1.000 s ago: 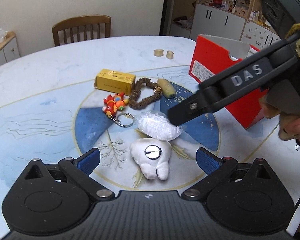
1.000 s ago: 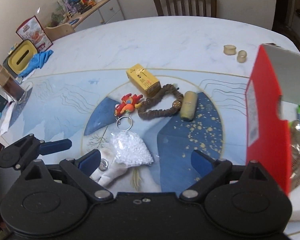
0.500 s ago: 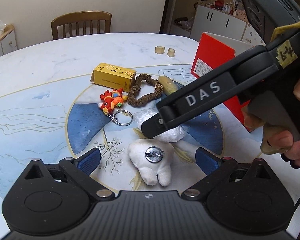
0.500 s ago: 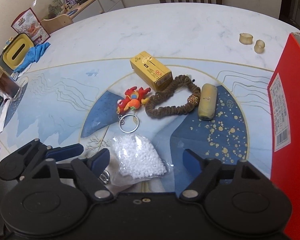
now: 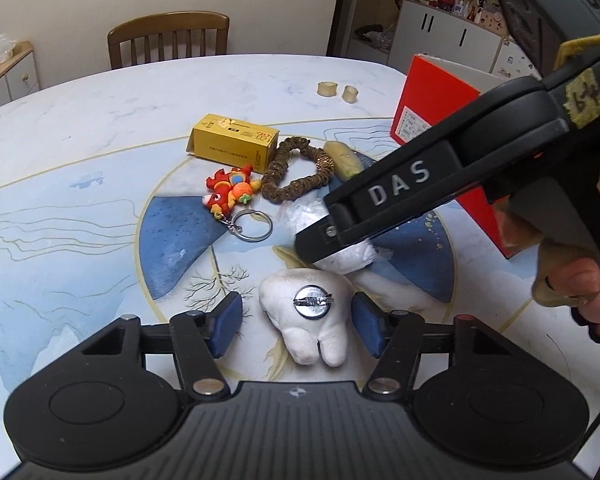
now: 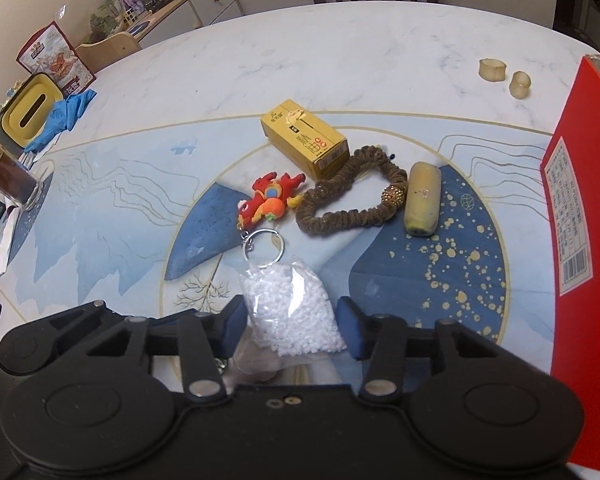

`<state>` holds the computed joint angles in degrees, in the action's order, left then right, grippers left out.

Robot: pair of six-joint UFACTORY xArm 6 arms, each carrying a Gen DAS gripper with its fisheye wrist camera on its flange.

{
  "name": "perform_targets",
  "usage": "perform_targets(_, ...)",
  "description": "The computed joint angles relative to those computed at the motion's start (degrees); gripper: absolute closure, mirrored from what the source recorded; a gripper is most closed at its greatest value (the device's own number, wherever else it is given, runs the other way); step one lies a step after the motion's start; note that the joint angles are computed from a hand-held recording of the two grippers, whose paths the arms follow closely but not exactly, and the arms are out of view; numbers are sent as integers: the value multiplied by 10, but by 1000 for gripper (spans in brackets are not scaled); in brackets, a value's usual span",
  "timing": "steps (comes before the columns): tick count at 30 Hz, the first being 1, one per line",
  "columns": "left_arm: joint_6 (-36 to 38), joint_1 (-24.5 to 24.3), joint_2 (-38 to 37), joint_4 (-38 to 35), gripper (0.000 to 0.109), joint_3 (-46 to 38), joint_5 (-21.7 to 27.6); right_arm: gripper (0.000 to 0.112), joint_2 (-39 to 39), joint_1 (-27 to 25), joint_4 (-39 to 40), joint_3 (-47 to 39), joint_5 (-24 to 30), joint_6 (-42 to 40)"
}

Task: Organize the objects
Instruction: 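Grasp the white tooth plush with the left tool while the right tool grasps the white bead bag, then carry the tooth plush and bead bag over the box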

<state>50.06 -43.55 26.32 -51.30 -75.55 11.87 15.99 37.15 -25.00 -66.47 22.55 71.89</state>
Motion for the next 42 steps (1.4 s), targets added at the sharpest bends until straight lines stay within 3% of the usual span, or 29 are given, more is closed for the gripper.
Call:
perform_targets(4, 12, -1, -1, -5, 60, 0, 1, 71, -9, 4, -13, 3, 19, 16)
perform_targets(15, -11, -1, -9, 5, 62, 1, 3, 74, -85, 12, -53, 54, 47, 65)
perform_targets(24, -21, 1, -47, -24, 62, -8, 39, 74, -198, 15, -126, 121, 70, 122)
perform_targets(42, -207, -52, -41, 144, 62, -101, 65, 74, -438, 0, -151, 274, 141, 92)
